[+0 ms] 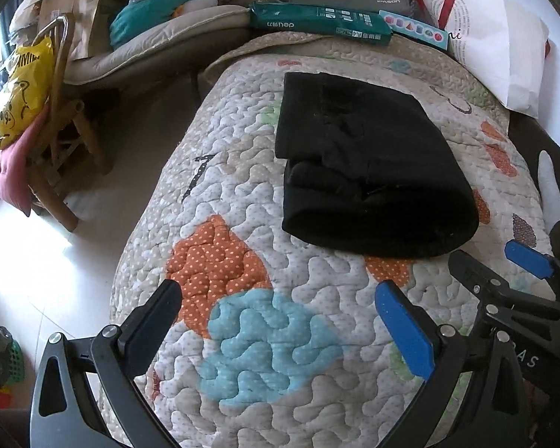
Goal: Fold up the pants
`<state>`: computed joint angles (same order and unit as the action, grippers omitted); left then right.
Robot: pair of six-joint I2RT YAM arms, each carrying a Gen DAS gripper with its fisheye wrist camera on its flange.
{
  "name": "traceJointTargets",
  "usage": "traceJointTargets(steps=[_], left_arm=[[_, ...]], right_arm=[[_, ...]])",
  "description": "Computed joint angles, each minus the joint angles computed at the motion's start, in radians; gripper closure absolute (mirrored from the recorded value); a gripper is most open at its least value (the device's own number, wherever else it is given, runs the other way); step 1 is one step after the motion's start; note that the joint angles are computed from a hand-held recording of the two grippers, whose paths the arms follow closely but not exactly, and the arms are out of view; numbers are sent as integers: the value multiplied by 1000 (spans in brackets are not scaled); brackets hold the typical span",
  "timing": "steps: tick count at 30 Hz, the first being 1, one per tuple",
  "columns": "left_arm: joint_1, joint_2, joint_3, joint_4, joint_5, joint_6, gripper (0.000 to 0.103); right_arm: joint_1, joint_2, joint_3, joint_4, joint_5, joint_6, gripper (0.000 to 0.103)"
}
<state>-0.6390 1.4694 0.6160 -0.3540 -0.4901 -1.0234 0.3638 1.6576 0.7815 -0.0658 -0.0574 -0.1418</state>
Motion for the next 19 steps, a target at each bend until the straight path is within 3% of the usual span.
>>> traceJointTargets(steps=[19], left_arm=[[-4, 13, 14, -20, -23, -7, 0]], right_arm=[[-6, 15, 8, -4, 0, 3, 15]])
